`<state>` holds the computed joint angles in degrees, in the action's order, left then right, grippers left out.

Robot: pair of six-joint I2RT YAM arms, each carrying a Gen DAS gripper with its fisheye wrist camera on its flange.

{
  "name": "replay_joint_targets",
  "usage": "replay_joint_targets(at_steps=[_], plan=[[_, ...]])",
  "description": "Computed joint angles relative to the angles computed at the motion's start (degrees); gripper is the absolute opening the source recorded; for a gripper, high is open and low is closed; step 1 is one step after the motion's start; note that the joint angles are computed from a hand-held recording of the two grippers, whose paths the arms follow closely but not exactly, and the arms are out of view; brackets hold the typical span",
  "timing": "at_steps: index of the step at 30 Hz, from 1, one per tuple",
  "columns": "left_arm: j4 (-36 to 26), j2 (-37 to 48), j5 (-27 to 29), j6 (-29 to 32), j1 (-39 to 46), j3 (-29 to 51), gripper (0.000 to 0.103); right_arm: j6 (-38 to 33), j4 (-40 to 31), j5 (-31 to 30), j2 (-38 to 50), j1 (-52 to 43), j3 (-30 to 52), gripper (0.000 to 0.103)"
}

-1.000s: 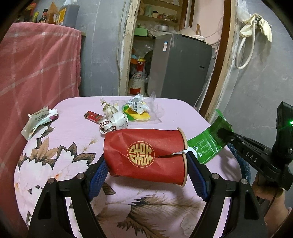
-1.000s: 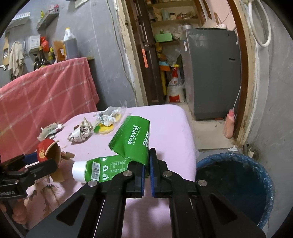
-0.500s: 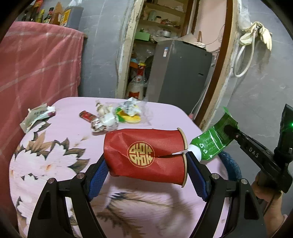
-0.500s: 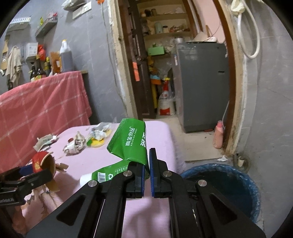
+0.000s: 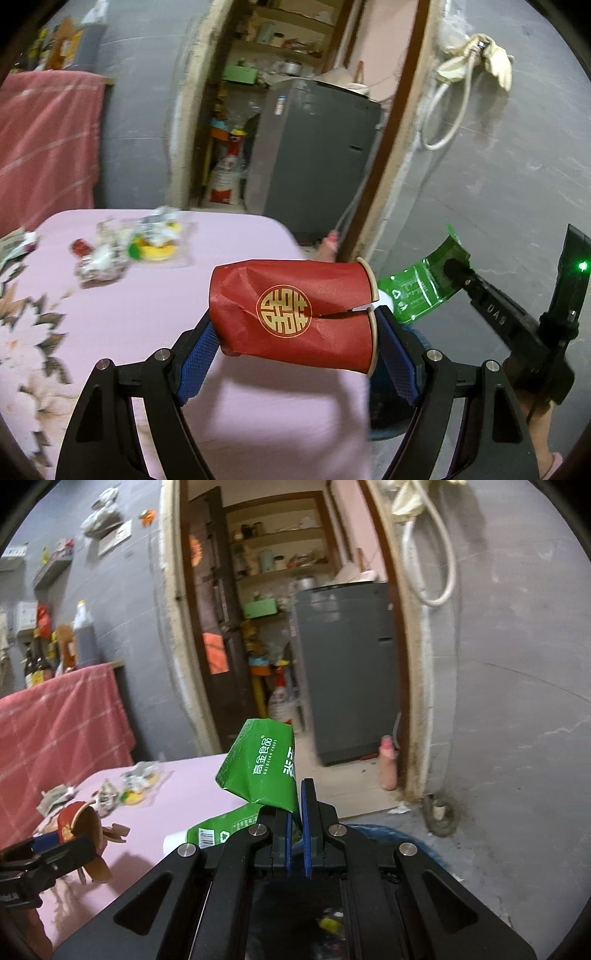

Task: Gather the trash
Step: 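Carry both items over the blue bin and open both grippers to drop them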

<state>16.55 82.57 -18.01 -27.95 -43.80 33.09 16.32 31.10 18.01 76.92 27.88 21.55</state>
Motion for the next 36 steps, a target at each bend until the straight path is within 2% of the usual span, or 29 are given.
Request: replay_joint_targets(at_steps=[10,16,19,28,30,32,36], plan=[[0.53,16.88,2.03,1.19,-4.27,15.06,0.076,-4.5,-0.09,0.82,-3.69,-10.16,-5.53,0.003],[-1.42,24.26,2.85,1.04,-4.76,21.65,0.076,-4.32,1.96,-6.76,1.06,-18.3,-5.83,0.003],[-3.04,27.2,5.04,-0.19,-3.39,24.53,0.076,-4.38,2.4,-9.93,4.48,-20.58,-4.14,0.004],[-4.26,30.0,7.63,-2.38,-1.86,26.53,0.078,-1.83,0.8,-19.49,11.17,-24.63,0.35,0.012],[-3.78,29.48,8.52,-3.3,-1.27,25.81,0.078,-0.94,0.55,-21.56,12.25,-25.03,0.9,0.017],[-3.44,28.68,9.72,-3.52,-0.69,25.04,0.078,-0.85,-0.25,-21.68,12.5,-24.68,1.11,0.023],[-3.86,26.56,9.62,-3.41,-0.39,23.89,0.078,-0.73,-1.37,-22.28,10.82,-24.29,0.7,0.023]])
